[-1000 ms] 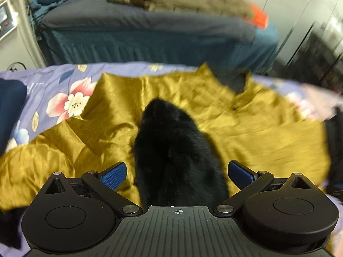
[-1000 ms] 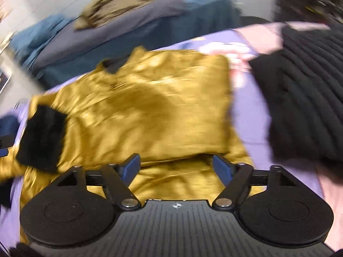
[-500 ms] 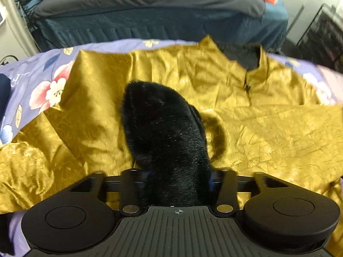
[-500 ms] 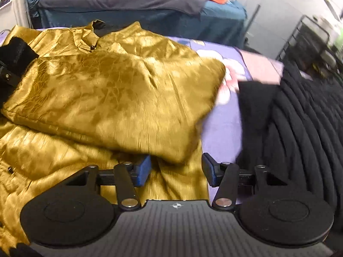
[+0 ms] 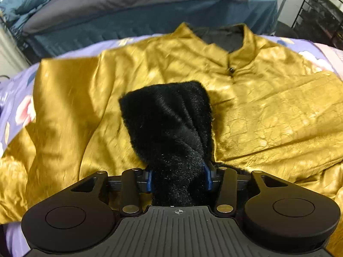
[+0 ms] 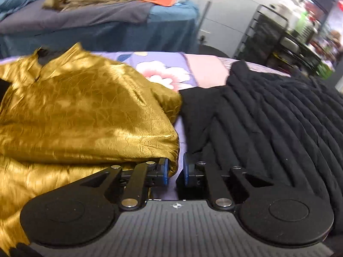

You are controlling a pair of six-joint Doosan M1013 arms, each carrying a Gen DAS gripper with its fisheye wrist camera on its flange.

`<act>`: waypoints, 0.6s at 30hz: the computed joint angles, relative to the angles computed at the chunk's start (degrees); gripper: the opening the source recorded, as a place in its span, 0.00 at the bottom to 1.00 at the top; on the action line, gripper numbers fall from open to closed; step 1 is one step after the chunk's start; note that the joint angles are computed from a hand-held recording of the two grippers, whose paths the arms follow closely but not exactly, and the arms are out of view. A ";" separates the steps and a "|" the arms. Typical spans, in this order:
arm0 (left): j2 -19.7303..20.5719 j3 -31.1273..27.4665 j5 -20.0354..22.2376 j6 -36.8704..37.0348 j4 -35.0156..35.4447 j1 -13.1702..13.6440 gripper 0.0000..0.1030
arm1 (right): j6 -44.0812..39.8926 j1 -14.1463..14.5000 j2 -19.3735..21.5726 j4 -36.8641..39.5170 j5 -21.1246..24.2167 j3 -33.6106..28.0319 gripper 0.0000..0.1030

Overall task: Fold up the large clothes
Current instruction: 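Grasp the other fur cuff with the left gripper, fold it across the front, release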

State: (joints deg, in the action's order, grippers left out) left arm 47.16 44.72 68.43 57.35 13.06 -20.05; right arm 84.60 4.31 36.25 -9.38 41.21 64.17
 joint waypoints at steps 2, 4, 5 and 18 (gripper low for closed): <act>-0.75 1.29 -1.76 0.01 -1.99 0.70 0.93 | -4.06 0.16 -0.80 -0.35 -1.37 1.82 0.31; -0.32 0.04 -0.10 -0.97 -2.15 1.00 1.00 | -6.39 0.44 -1.69 -1.45 -3.33 3.90 0.33; 0.01 -0.94 1.33 -1.50 -2.05 1.11 1.00 | -6.59 0.53 -2.17 -1.96 -3.79 4.72 0.37; -7.58 9.53 -12.95 -2.15 -4.79 -0.31 1.00 | -16.55 -0.41 -6.69 19.85 -6.92 7.36 0.74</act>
